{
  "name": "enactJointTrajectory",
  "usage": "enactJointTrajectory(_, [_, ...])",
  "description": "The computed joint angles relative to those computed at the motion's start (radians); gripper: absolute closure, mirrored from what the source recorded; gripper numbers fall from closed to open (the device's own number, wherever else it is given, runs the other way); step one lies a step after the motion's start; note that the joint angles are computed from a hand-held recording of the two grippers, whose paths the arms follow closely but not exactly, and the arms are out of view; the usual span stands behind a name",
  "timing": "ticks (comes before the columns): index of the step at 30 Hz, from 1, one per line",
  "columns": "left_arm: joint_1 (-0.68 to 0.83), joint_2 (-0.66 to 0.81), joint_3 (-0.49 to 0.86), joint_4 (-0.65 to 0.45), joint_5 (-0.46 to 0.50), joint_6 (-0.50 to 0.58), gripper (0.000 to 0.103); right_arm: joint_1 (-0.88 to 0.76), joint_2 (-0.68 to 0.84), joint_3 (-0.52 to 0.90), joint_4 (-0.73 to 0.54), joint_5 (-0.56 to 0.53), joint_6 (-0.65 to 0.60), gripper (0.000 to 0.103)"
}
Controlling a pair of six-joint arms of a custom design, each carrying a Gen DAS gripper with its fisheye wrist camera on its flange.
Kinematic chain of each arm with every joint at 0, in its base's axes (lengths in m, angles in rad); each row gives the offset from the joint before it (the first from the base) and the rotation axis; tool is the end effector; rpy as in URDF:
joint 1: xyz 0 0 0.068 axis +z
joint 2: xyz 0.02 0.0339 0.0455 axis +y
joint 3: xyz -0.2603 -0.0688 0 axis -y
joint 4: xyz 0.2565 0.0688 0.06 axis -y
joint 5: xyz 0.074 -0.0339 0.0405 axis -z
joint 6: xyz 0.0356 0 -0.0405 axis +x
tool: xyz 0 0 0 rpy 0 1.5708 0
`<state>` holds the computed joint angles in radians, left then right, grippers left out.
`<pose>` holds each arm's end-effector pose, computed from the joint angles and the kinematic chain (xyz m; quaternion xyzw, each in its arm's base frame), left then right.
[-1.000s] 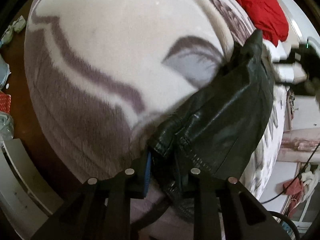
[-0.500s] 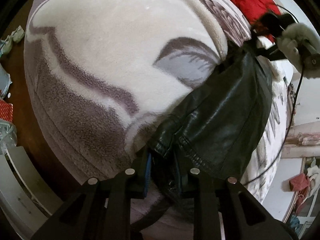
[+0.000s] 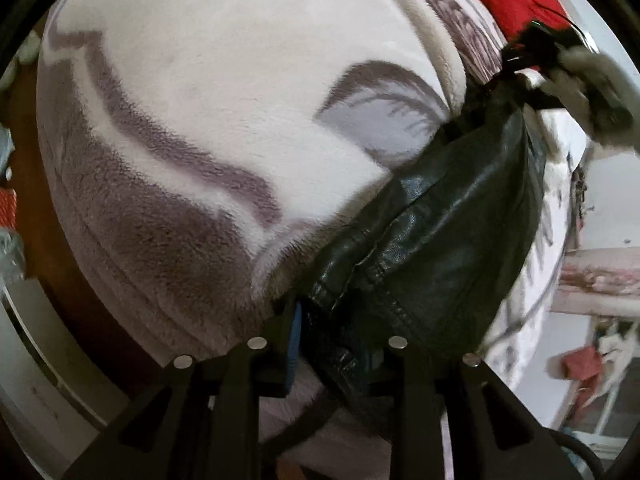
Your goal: Fold large clothes
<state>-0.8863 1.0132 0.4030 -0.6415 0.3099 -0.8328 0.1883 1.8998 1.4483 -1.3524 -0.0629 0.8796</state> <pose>0.0932 -0.1314 0.1341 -0.0506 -0.9745 0.2184 0.0130 0.3294 0.0651 0.1953 -0.3398 -0.9328 0.0323 0.1159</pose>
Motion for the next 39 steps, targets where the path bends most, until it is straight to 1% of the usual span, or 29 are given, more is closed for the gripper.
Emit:
enactJointTrajectory(1, [0.044,0.006,0.022,-0.041,0.017,0.031,0.073,-0.020,-0.030,-0.006,0.006,-0.033,-0.025,0.079])
enactJointTrajectory(2, [0.078,0.017,0.049,-0.087,0.010,0.068,0.061,-0.048,-0.095,-0.036,0.031,-0.086,-0.035,0.066])
enactJointTrajectory(3, [0.098,0.020,0.068,-0.114,-0.001,0.101,0.049,-0.069,-0.155,-0.059,0.038,-0.125,-0.026,0.059])
enactJointTrajectory(4, [0.119,0.025,0.100,-0.149,-0.033,0.146,0.020,-0.090,-0.213,-0.073,0.028,-0.154,-0.013,0.059])
enactJointTrajectory(5, [0.126,0.020,0.113,-0.161,-0.060,0.168,0.009,-0.107,-0.279,-0.083,0.009,-0.184,-0.001,0.059])
enactJointTrajectory(7, [0.131,0.025,0.144,-0.165,-0.134,0.212,0.009,-0.093,-0.391,-0.088,-0.032,-0.215,0.031,0.059])
enactJointTrajectory(8, [0.136,0.053,0.160,-0.157,-0.161,0.238,0.009,-0.045,-0.431,-0.090,-0.053,-0.219,0.051,0.059])
enactJointTrajectory(10, [0.121,0.123,0.183,-0.125,-0.219,0.263,0.009,0.045,-0.428,-0.107,-0.051,-0.265,0.055,0.060])
enactJointTrajectory(11, [0.109,0.166,0.190,-0.102,-0.254,0.271,0.009,0.107,-0.423,-0.166,-0.006,-0.317,0.076,0.067])
enactJointTrajectory(12, [0.107,0.202,0.193,-0.079,-0.275,0.283,0.009,0.134,-0.422,-0.226,0.040,-0.343,0.078,0.079])
enactJointTrajectory(13, [0.098,0.244,0.188,-0.043,-0.292,0.289,0.009,0.189,-0.394,-0.281,0.112,-0.357,0.103,0.081])
enactJointTrajectory(14, [0.088,0.296,0.183,-0.004,-0.315,0.297,0.009,0.223,-0.366,-0.312,0.158,-0.322,0.121,0.083])
enactJointTrajectory(15, [0.079,0.357,0.183,0.033,-0.335,0.309,0.009,0.250,-0.334,-0.384,0.252,-0.278,0.152,0.083])
enactJointTrajectory(17, [0.086,0.478,0.177,0.099,-0.360,0.360,0.009,0.238,-0.318,-0.480,0.387,-0.287,0.237,0.083])
enactJointTrajectory(18, [0.099,0.518,0.169,0.134,-0.351,0.381,0.008,0.236,-0.301,-0.472,0.385,-0.285,0.243,0.083])
enactJointTrajectory(19, [0.116,0.536,0.158,0.169,-0.336,0.399,0.002,0.243,-0.281,-0.454,0.371,-0.283,0.228,0.083])
enactJointTrajectory(21, [0.147,0.543,0.153,0.191,-0.309,0.413,0.000,0.233,-0.293,-0.453,0.356,-0.300,0.188,0.083])
enactJointTrajectory(24, [0.145,0.547,0.139,0.215,-0.312,0.421,0.000,0.175,-0.452,-0.488,0.316,-0.376,0.178,0.083])
enactJointTrajectory(26, [0.127,0.526,0.107,0.251,-0.329,0.404,0.000,0.162,-0.623,-0.512,0.281,-0.367,0.234,0.082])
enactJointTrajectory(27, [0.115,0.535,0.106,0.262,-0.337,0.392,0.000,0.169,-0.659,-0.504,0.259,-0.349,0.255,0.082])
enactJointTrajectory(29, [0.106,0.538,0.105,0.260,-0.344,0.387,0.000,0.212,-0.702,-0.524,0.259,-0.330,0.301,0.082])
enactJointTrajectory(30, [0.107,0.538,0.104,0.258,-0.340,0.388,0.000,0.243,-0.680,-0.542,0.282,-0.335,0.315,0.082])
enactJointTrajectory(31, [0.112,0.532,0.100,0.255,-0.336,0.394,0.000,0.267,-0.628,-0.549,0.311,-0.336,0.316,0.082])
enactJointTrajectory(32, [0.116,0.530,0.103,0.247,-0.330,0.401,0.000,0.305,-0.574,-0.577,0.359,-0.306,0.330,0.082])
enactJointTrajectory(34, [0.127,0.554,0.139,0.220,-0.316,0.416,0.000,0.358,-0.458,-0.641,0.510,-0.257,0.378,0.081])
enactJointTrajectory(35, [0.134,0.553,0.153,0.198,-0.309,0.421,0.000,0.366,-0.448,-0.645,0.530,-0.244,0.412,0.081])
enactJointTrajectory(37, [0.142,0.508,0.177,0.128,-0.295,0.430,0.000,0.367,-0.463,-0.578,0.440,-0.251,0.371,0.081])
enactJointTrajectory(38, [0.137,0.482,0.188,0.100,-0.302,0.431,0.000,0.368,-0.534,-0.592,0.427,-0.260,0.372,0.081])
enactJointTrajectory(39, [0.128,0.434,0.197,0.061,-0.312,0.438,0.000,0.370,-0.621,-0.623,0.423,-0.269,0.406,0.076])
